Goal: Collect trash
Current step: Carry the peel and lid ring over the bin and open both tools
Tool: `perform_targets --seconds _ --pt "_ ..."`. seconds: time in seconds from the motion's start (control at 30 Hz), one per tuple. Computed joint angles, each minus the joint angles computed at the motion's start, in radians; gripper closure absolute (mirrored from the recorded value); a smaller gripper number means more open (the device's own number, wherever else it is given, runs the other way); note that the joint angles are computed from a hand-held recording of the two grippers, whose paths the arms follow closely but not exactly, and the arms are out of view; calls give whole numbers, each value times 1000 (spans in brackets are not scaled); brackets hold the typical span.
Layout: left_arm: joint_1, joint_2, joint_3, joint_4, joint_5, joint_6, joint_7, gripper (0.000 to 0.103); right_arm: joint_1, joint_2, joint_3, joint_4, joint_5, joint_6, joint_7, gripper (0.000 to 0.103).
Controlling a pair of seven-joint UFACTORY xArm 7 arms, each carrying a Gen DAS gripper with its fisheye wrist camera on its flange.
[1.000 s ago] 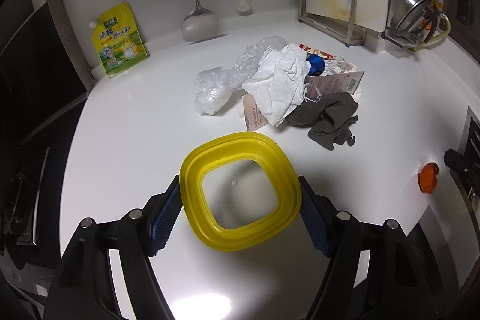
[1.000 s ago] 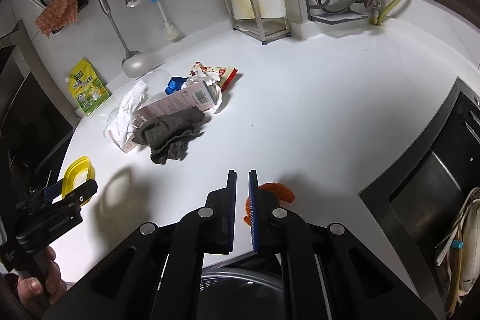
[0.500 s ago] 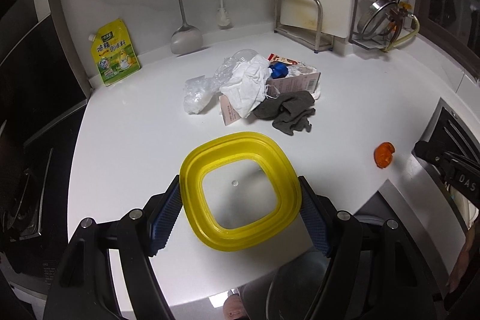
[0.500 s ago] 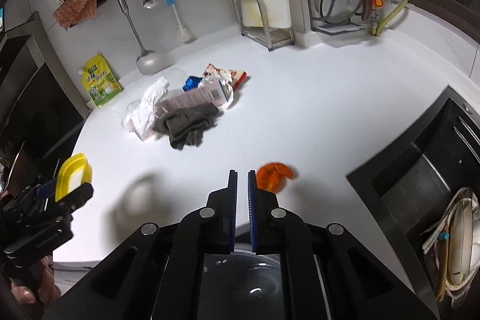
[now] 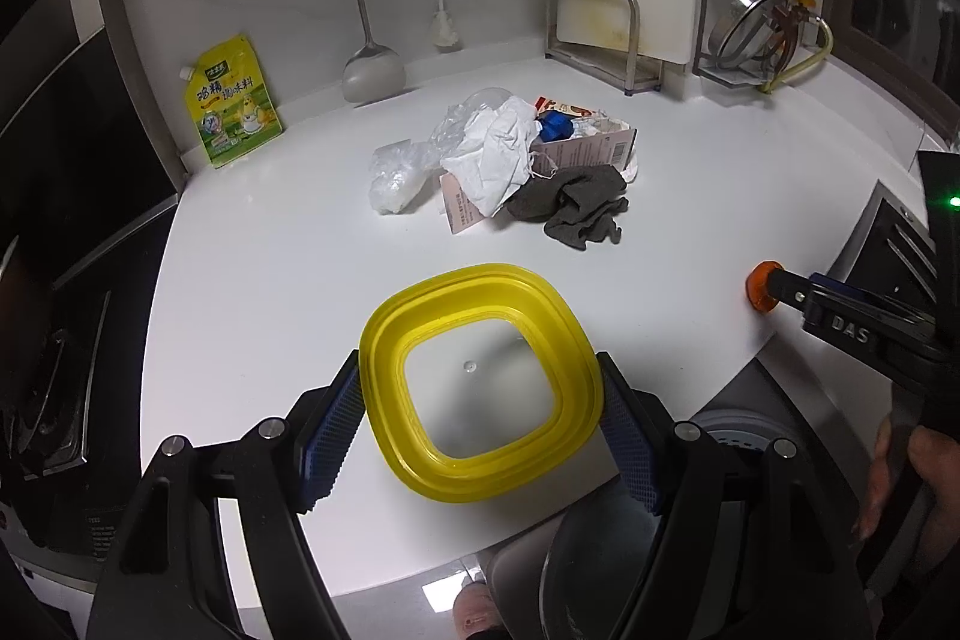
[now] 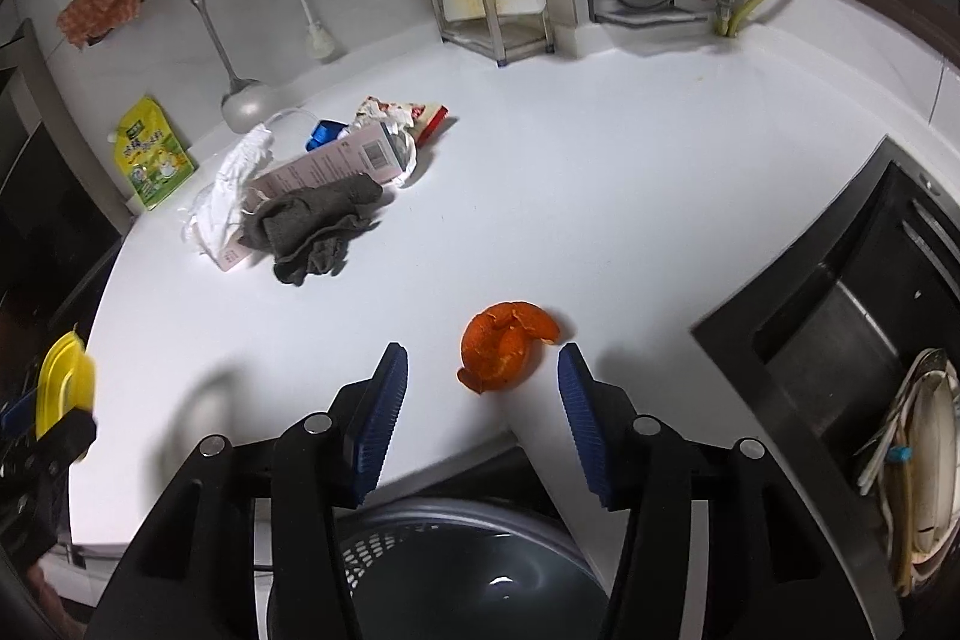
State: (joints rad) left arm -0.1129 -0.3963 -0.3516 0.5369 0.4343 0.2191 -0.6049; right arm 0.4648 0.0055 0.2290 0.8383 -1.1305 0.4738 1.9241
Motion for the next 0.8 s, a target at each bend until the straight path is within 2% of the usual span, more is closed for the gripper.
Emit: perform_targets --seconds 0.1,0.13,0.17,0.23,0.33,0.43,0.63,0.8 --pt "1 3 5 1 0 0 5 31 3 54 -8 41 15 12 -25 53" --pt "3 3 5 2 2 0 5 31 7 65 -15 50 17 13 -31 56" --pt "4 4 5 2 4 -1 5 31 12 77 -19 60 25 16 -46 63" --pt "9 6 4 3 8 -1 4 31 28 93 -27 78 36 47 -75 69" --pt "7 13 5 7 6 1 4 31 40 95 -39 81 25 47 -90 88" --pt "-4 18 11 9 -2 7 5 31 46 79 -42 72 12 51 -87 97" --pt "-42 12 18 13 -26 22 14 31 34 -18 -16 1 28 28 -79 98" --pt "-99 -30 31 -1 -76 56 38 31 18 -150 45 -90 131 3 -134 98"
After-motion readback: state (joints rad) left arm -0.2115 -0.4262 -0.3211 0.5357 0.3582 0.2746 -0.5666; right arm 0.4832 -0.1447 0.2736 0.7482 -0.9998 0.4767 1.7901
